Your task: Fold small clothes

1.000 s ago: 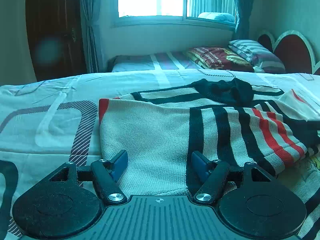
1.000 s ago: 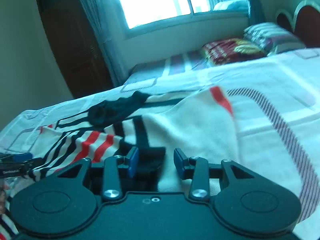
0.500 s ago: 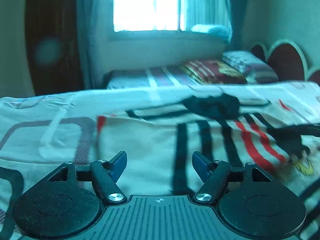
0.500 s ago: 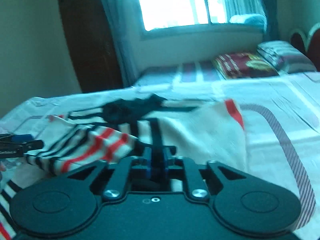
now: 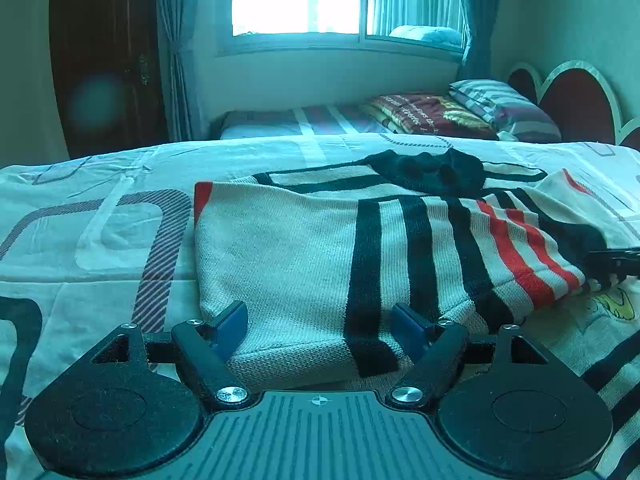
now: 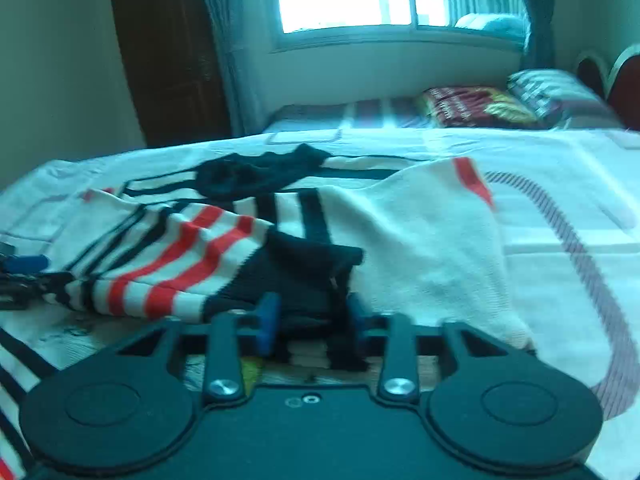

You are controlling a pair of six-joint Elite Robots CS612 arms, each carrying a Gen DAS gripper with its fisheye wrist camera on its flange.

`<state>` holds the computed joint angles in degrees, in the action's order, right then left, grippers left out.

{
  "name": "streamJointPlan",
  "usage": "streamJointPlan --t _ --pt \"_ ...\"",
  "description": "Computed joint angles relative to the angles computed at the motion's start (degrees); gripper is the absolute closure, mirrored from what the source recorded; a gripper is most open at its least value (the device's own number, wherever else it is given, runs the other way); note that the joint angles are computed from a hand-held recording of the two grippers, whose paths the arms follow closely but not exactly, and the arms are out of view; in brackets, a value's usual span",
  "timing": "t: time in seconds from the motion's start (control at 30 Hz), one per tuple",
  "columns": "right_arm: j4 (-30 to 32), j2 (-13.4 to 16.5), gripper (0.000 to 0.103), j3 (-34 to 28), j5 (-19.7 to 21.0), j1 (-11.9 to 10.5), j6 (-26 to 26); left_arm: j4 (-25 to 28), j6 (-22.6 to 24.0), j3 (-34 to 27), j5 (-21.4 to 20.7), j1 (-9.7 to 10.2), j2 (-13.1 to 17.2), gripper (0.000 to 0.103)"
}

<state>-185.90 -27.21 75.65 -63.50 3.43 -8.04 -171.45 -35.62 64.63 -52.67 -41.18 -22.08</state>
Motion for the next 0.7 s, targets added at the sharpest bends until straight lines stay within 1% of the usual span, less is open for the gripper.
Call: streamJointPlan --t 0.03,0.1,0.2,0.23,0.3,0.33,0.37,0.4,0.43,0.47,0.5,0.53,0.57,0.6,0.63,0.67,0.7 --pt "-0.4 -0.3 0.094 0.4 0.7 -0.2 0.6 0.3 0.2 -0.1 0.0 0.00 -0.1 0.025" --pt "-2.4 -0.8 0.094 1.4 0.6 -0.5 0.9 0.2 0.8 0.0 -0.5 0.12 -0.1 0.025" --pt "-1.4 -1.0 0.094 2.2 0.6 -0.7 1.4 -0.7 1.5 0.5 -1.0 0.26 -0.2 0.025" --pt "-0.7 -0.8 0.094 2.1 0.3 -0.7 0.6 -0.9 1.5 0.6 -1.2 0.29 -0.2 0.025" --pt "-1.7 -0.3 0.093 1.5 -0.5 -0.4 -0.2 -0.4 1.6 0.6 -1.5 0.37 -0.3 0.025" --pt "-2.2 -0.4 0.090 1.5 -1.4 -0.3 -0.1 0.9 0.9 0.4 -0.9 0.25 -0.6 0.025" --pt "-4.7 -0.7 0.079 2.1 -3.6 0.0 0.4 0.4 0.8 0.7 0.6 -0.04 -0.9 0.025" --pt "-8.8 -0.7 0.079 2.8 -4.8 0.1 0.3 -2.1 1.8 1.2 1.4 -0.29 -0.9 0.025" --pt "-10.8 -0.9 0.080 3.3 -3.7 0.0 -0.2 -2.7 2.2 1.4 1.3 -0.31 -1.0 0.025" --pt "-10.4 -1.0 0.082 3.3 -1.8 -0.2 -0.6 -0.9 1.6 1.2 1.0 -0.22 -1.1 0.025" --pt "-8.8 -0.9 0.082 3.0 -0.1 -0.2 -1.7 1.7 0.7 0.8 0.5 -0.05 -1.0 0.025" --pt "-6.2 -0.7 0.083 2.4 0.4 0.0 -3.7 2.5 0.4 0.6 -0.4 0.15 -0.8 0.024" --pt "-3.0 -0.6 0.086 1.7 -1.0 0.4 -6.1 0.8 0.6 0.7 0.0 0.10 -0.4 0.024" --pt "-2.2 0.1 0.086 1.0 -1.9 0.6 -6.6 0.5 0.5 0.9 -0.2 0.17 -0.4 0.024" --pt "-2.4 0.3 0.086 0.7 -0.7 0.2 -4.7 0.8 0.4 1.1 -0.5 0.21 -0.6 0.024" --pt "-1.0 0.1 0.088 0.5 0.0 -0.1 -2.3 1.7 0.3 1.3 -0.2 0.14 -1.0 0.024" --pt "0.0 -0.5 0.089 0.8 -0.6 -0.2 -0.7 3.9 -0.2 1.6 0.9 -0.09 -1.5 0.023"
